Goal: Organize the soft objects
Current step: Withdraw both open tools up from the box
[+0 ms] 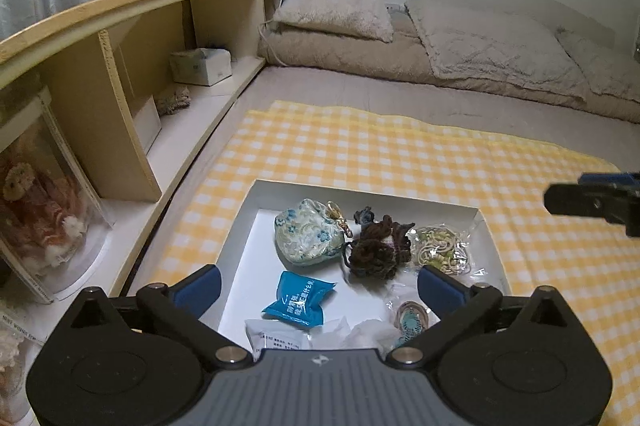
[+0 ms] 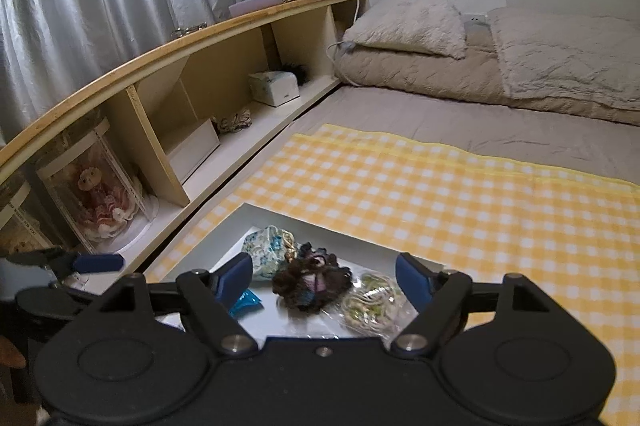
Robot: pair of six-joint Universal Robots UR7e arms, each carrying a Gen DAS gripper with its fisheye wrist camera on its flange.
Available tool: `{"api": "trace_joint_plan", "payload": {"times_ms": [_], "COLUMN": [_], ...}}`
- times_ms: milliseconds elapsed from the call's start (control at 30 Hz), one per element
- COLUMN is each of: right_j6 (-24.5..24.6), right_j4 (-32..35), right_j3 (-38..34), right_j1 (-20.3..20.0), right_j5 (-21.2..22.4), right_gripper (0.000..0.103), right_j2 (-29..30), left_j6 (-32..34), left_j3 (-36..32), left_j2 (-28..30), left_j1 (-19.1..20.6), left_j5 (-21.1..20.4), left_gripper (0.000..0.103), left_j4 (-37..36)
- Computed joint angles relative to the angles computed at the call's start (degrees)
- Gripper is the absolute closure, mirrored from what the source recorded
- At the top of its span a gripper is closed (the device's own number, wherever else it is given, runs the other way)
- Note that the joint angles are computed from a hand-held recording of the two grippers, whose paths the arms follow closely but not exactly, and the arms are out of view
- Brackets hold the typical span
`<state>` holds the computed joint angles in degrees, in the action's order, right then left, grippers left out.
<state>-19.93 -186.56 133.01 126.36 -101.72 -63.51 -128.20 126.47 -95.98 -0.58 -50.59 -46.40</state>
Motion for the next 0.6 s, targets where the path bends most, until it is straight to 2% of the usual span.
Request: {"api": "trace_joint_plan", "payload": {"times_ms": [267,467,600], "right_j6": [-2.1,-3.4,-4.1], "right_j4": [-1.4,-4.2,-7.5], "right_j3": [5.4,9.9,12.9], "right_j1": [-1.2,-1.1,-1.2], "right_j5": [-0.3,-1.0,-1.9], "right_gripper": [0.016,0.006,0.003], "right_j2": [-6.5,-10.8,-12.7], "left_j6": [-4.0,-4.0,-3.9], "left_j3": [-1.2,-3.0,-4.4], "left_j2": [2.0,7.0,11.6], "left_j1": [-3.9,-6.4,-8.3], "left_j5": [-2.3,-3.0,-3.4], "left_gripper": [0.0,0.0,0.0], "left_j4": [-0.2,0.3,0.6]}}
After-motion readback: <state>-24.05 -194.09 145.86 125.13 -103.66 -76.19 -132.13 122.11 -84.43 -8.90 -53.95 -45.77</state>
